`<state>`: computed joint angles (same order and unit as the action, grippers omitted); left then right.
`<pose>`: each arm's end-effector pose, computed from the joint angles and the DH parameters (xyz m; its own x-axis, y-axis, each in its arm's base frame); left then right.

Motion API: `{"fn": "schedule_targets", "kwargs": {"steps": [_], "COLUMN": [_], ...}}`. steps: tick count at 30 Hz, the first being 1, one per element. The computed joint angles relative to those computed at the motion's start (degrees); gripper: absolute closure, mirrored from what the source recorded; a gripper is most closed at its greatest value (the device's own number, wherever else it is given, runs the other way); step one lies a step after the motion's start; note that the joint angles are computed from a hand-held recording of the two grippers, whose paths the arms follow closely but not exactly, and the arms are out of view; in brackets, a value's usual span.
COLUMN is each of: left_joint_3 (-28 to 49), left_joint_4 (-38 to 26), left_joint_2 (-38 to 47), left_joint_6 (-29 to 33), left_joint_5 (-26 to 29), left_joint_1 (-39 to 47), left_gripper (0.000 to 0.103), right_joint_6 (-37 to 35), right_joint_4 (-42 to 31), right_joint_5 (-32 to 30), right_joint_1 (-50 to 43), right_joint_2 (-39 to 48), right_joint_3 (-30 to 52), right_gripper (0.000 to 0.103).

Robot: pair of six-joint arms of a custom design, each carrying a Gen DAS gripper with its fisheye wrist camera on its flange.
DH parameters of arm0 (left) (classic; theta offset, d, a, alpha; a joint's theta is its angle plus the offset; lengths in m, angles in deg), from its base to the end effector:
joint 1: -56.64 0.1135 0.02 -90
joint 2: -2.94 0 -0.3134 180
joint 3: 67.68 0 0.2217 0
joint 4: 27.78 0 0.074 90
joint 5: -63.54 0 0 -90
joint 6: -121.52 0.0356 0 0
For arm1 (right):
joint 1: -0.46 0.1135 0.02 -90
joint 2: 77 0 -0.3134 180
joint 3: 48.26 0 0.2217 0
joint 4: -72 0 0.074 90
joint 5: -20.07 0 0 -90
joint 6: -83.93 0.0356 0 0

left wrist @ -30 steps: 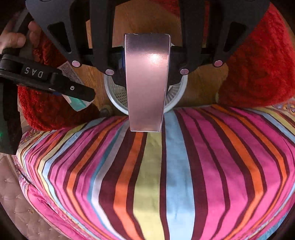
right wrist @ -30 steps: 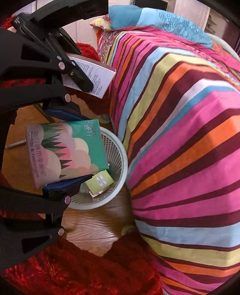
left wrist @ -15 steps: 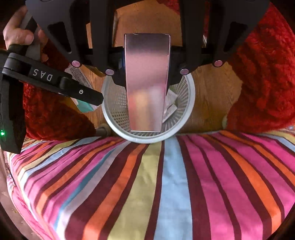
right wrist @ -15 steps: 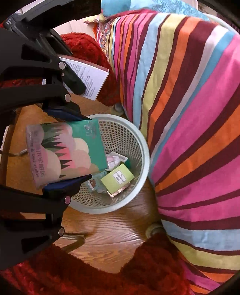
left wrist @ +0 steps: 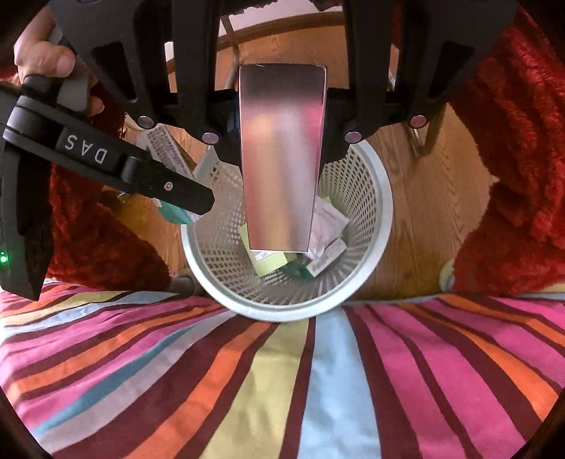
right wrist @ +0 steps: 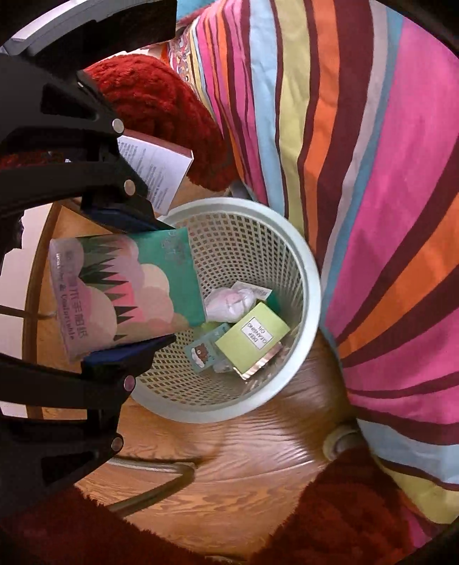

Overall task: Collect trash
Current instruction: 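Open the left tool to drop the silver box while the right tool drops the tissue pack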

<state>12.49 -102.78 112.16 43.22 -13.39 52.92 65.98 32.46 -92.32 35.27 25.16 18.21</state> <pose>0.2895 -0.0269 0.1964 -0.9462 0.2595 0.1932 0.2045 0.9426 -0.2640 0.2331 0.1786 0.1871 -0.8227 0.4993 0.2718 0.5680 0.7420 0.3560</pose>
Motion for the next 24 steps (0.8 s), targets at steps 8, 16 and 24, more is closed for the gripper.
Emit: {"fn": "schedule_targets", "kwargs": {"steps": [8,16,24], "left_joint_3": [-0.71,-0.51,-0.17], "left_joint_4": [-0.31,-0.88,-0.99], "left_joint_2": [5.09,8.76,10.61], "left_joint_6": [-1.56,-2.95,-3.64], "left_joint_5": [-1.03,-2.24,-2.26], "left_joint_1": [-0.86,-0.89,-1.67], "left_gripper": [0.072,0.072,0.072], "right_joint_6": [2.01,3.30,3.47], "right_joint_4": [3.93,6.59,5.56], "right_joint_5": [-3.76,-6.20,-6.96], "right_joint_1": [-0.50,-1.03,-1.27], "right_joint_2": [4.98,8.08,8.41], "right_joint_3": [-1.77,-3.61,-2.71], "right_gripper": [0.052,0.052,0.052]}}
